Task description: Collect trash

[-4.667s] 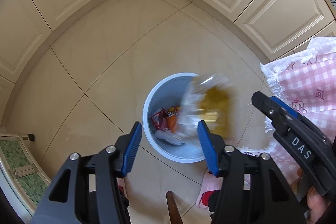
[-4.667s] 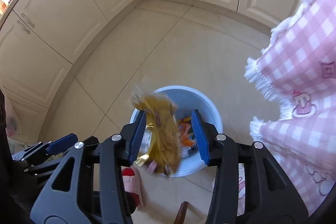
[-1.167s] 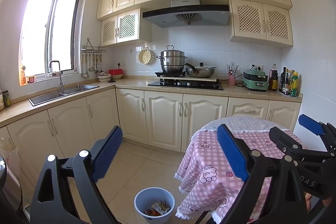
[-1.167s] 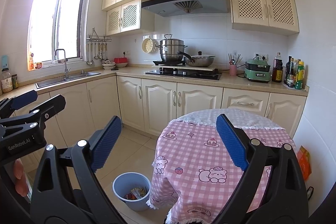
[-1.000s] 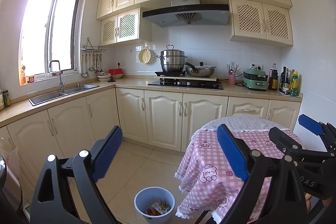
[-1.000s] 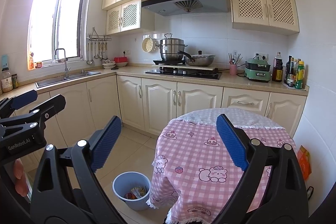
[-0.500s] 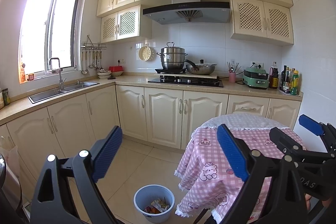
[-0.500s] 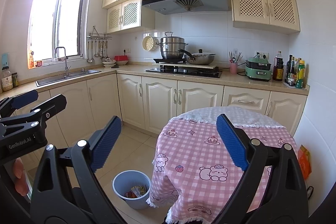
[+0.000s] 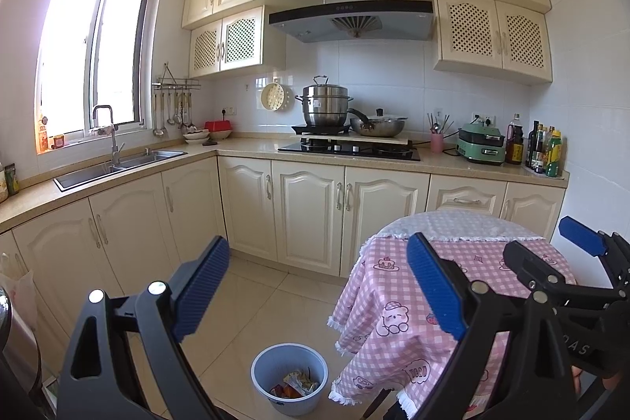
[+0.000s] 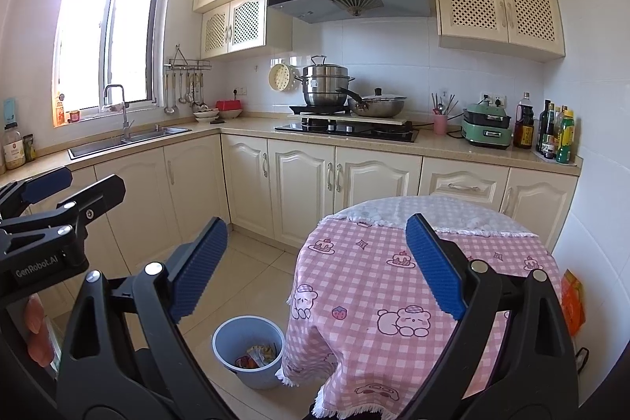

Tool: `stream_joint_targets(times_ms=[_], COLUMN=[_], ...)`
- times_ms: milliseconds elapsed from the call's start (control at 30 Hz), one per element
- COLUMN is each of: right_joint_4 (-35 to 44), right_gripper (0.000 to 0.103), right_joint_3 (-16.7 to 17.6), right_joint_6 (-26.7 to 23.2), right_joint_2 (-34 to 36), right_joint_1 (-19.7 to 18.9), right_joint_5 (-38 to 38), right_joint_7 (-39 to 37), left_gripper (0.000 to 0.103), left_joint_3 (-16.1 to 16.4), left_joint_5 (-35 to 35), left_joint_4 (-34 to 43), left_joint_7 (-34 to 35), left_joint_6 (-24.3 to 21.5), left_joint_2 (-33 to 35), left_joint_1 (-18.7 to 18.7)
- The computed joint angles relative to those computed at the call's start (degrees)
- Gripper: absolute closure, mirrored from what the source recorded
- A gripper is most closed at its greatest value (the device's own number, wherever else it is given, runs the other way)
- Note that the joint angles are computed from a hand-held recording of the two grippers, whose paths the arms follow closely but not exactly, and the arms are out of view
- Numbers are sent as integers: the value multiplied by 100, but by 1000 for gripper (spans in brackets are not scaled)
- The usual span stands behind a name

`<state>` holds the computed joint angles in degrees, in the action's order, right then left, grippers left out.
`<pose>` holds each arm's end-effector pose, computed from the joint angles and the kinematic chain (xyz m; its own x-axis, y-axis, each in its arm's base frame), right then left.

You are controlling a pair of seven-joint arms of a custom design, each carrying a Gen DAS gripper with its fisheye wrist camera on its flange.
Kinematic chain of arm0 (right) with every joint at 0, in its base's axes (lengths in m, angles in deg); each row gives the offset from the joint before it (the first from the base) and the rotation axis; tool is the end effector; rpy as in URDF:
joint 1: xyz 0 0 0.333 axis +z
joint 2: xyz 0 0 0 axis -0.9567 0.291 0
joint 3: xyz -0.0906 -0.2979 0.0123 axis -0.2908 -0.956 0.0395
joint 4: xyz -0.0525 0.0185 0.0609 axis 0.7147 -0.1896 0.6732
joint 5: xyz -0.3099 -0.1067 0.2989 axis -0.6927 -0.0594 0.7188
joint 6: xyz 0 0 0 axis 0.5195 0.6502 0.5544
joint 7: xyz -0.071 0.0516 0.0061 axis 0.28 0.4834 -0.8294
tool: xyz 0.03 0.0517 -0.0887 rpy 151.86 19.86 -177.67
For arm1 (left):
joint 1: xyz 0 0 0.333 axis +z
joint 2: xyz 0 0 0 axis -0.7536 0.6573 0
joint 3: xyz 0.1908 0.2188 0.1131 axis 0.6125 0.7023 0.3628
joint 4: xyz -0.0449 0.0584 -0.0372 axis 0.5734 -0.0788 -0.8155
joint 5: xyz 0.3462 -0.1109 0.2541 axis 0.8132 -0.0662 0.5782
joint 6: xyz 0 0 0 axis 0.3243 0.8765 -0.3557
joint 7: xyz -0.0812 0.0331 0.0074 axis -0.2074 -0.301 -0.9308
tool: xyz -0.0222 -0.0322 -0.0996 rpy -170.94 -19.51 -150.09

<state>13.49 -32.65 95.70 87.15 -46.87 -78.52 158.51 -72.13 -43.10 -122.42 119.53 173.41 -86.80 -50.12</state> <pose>0.4429 0.3091 0.9906 0.2607 -0.9654 -0.0032 -0.2391 -0.0614 -0.9690 0.4130 -0.1145 1.0160 0.1413 -0.9900 0.0039 -0.2556 -0.0402 -0.9659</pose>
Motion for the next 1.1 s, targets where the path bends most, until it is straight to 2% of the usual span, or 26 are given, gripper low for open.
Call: stream_joint_targets(times_ms=[1100], right_joint_4=[241], right_gripper=[12], right_joint_3=[-95], right_joint_6=[-166], right_joint_2=[255], right_joint_1=[178], right_joint_5=[97], right_joint_7=[-138], left_gripper=[13], left_joint_3=[-16], left_joint_5=[40], left_joint_4=[133], left_joint_7=[-43], left_joint_6=[-263], left_joint_2=[136], left_joint_1=[-7])
